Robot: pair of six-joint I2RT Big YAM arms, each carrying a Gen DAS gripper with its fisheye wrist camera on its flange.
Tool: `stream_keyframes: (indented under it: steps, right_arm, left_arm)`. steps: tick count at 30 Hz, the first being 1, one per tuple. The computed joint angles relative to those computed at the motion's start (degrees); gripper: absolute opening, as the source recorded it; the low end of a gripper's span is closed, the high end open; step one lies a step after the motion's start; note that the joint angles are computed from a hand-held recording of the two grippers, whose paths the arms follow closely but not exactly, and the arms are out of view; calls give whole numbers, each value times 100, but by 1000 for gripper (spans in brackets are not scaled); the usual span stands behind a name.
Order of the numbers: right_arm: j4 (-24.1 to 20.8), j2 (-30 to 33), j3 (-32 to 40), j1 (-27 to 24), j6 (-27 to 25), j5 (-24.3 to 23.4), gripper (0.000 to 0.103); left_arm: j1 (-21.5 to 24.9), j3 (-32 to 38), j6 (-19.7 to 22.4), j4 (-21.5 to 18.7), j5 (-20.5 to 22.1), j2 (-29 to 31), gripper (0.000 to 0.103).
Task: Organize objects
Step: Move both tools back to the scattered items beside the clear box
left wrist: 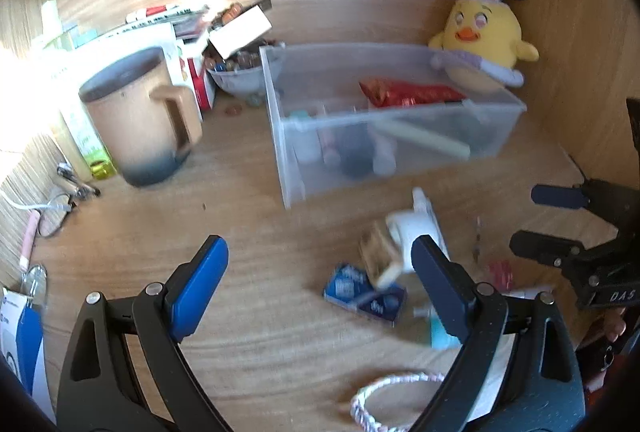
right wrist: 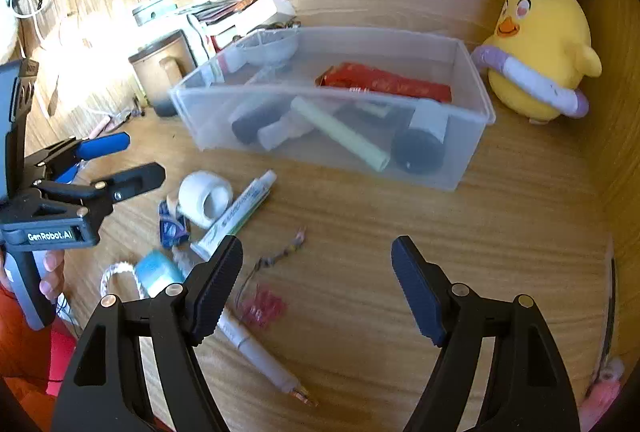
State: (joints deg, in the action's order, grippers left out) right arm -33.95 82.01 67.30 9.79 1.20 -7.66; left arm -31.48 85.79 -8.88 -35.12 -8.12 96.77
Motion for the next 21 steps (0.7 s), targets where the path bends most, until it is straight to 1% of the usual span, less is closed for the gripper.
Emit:
stream_keyframes:
  steps: [2,3,4,6,7,8,9,13,15,18,19,20,21]
  right_arm:
    - [-10,-40,-61,22,19,-23,74]
    - [-19,-60,-98,33,41,-74,74]
    - [-36,-66,-113,44,54,-107,74]
    - [-78,-71,-154,95,47,-116,74]
    - [-104,-72,-158,117,18,-84,74]
    - [-111,-81,-181,152,-20,-11,74]
    - [-122,-82,-189,175,-45,37,74]
    - [-191,-60,-183,182,-34,20,74]
    - [-198,-36,-174,162,-4,-48,74]
    - [-178,-29,-170,150,29,-32,72]
    - [-156,-30,-175,144,33,-22,69]
    - [-146,-28,-174,142,28,1,63]
    - [-133,-28,-179,148,12,62,61]
  left_arm:
    - [-30,-89,84,16,24,-16,94]
    - [-24,-100,107,-3,127,-6,94]
    - [-15,-76,112,-67,223,31,94]
    - [-24,-11,133,-178,219,110,93]
    - [-28,13,145,-210,212,136,91]
    - [-25,48,161,-254,242,162,84]
    - [-17,64,173,-284,287,173,79]
    - [1,102,177,-319,334,206,72]
    - [9,111,200,-335,361,217,64]
    - [15,155,221,-396,400,260,58]
    - [15,159,225,-384,421,261,57]
    - [15,176,239,-393,428,271,54]
    - [10,187,241,-391,422,279,51]
